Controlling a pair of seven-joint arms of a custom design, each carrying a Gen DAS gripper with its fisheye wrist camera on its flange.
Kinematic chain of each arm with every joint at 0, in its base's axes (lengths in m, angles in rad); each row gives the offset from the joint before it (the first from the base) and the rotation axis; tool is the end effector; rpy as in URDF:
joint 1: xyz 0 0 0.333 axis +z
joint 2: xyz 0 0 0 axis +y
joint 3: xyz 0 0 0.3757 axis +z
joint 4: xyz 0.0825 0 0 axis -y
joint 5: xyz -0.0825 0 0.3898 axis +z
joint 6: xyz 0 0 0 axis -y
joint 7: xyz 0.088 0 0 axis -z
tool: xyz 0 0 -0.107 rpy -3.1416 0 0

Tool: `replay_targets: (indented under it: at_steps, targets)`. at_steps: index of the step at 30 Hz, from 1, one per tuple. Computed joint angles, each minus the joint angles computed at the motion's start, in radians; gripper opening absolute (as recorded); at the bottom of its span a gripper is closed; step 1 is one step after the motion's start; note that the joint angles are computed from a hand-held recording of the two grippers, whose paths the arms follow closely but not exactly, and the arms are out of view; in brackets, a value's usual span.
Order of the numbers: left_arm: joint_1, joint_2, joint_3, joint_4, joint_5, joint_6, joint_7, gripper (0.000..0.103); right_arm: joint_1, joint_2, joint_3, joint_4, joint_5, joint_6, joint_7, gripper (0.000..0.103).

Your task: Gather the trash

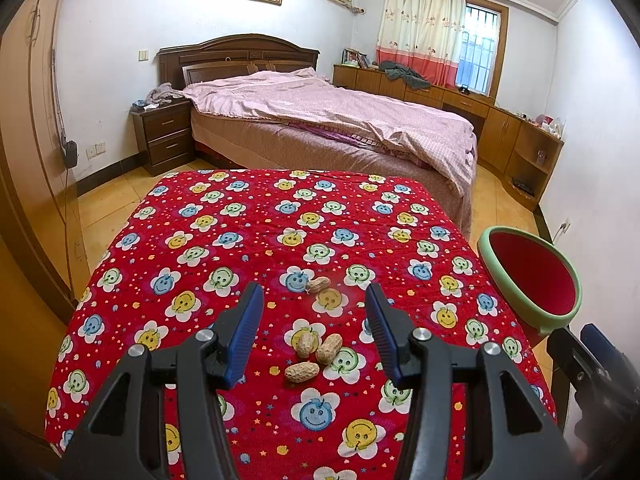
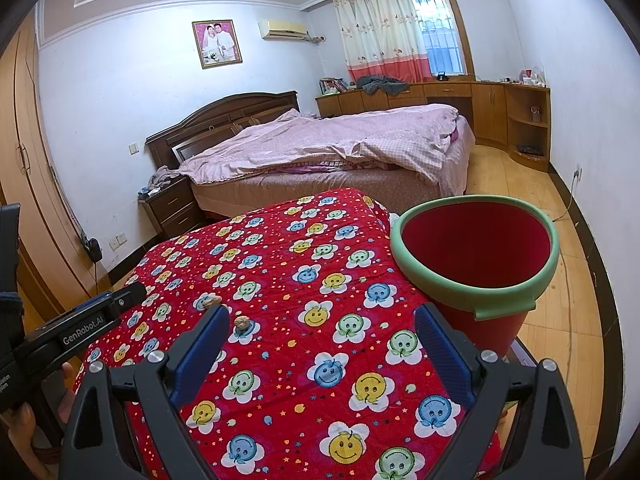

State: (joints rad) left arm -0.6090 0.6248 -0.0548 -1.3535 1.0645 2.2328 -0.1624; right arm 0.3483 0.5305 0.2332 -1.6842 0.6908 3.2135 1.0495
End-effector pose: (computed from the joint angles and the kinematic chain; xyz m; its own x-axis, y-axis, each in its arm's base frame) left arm 0.6499 -0.4597 0.4433 0.4315 -0.8958 0.1065 -0.5222 -0.3443 -0.7803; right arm 0.6745 0.3263 0.4468 0.3944 -0.8896 -0.2301 -0.5903 -0.0534 -0.8054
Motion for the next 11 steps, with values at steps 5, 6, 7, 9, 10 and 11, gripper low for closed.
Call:
replay_targets:
  at_steps: [5, 6, 7, 9, 10, 11]
  targets:
    - [-0.001, 0.0, 0.001, -0.001, 0.001, 0.0, -0.001, 0.053, 0.001, 0.001, 0.0, 0.0, -0.002, 0.001, 0.002, 0.095]
    - [-0.001, 0.0, 0.0, -0.001, 0.001, -0.001, -0.001, 0.053, 0.001, 0.001, -0.001, 0.0, -0.003, 0.002, 0.002, 0.095]
    - [0.0, 0.0, 0.0, -0.002, 0.001, 0.0, -0.001, 0.053, 0.001, 0.001, -0.001, 0.0, -0.003, 0.0, 0.003, 0.095]
    - [0.001, -0.002, 0.0, -0.003, -0.001, 0.0, 0.001, 0.053, 0.0, 0.001, 0.0, 0.0, -0.003, -0.001, 0.003, 0.095]
    - [0.003, -0.003, -0.001, -0.004, -0.004, 0.0, 0.003, 0.053, 0.001, 0.001, -0.002, 0.001, -0.004, -0.003, 0.004, 0.095]
    - [0.006, -0.003, -0.003, -0.004, -0.009, -0.001, 0.009, 0.053, 0.002, 0.0, -0.004, 0.001, -0.005, -0.003, 0.004, 0.095]
